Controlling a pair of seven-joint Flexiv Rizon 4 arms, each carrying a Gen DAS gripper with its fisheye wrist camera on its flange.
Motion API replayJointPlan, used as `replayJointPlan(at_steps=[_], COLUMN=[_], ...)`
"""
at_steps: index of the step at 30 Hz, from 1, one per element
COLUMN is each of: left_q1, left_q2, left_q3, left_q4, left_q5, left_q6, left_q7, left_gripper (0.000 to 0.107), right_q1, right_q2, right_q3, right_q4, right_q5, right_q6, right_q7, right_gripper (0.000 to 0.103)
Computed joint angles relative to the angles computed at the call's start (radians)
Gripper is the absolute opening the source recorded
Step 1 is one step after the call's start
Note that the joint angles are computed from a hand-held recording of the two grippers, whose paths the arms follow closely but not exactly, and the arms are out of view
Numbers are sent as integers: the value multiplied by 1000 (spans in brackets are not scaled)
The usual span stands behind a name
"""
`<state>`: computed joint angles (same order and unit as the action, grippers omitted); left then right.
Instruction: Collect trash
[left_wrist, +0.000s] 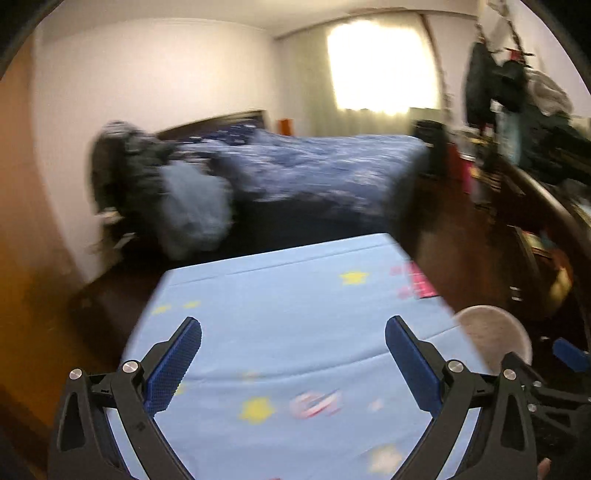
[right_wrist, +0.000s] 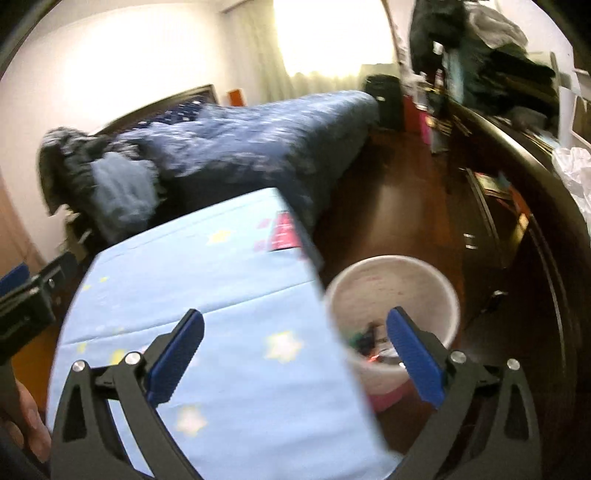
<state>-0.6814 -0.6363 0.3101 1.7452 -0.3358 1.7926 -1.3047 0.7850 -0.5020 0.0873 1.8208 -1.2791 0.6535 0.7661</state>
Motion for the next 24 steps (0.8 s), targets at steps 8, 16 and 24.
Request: replayJointPlan(at_steps=[8, 16, 24], left_q1=[277, 343, 433], left_q2=[200, 212, 244], left_q3=[-225, -302, -356], left_q4=[324, 430, 486], left_q5=[110, 30, 92], left_q6=[246, 359, 348], left_q7=[-88, -62, -131], left_gripper=[99, 99, 99], right_q1=[156, 207, 240], right_q2=[-104, -143, -163], right_q3=[-2, -30, -44], right_q4=[-181, -216, -249], right_q5=[29, 27, 29], right_q6=[-117, -99, -92], right_q7=[-125, -150, -208], right_gripper=[99, 99, 99])
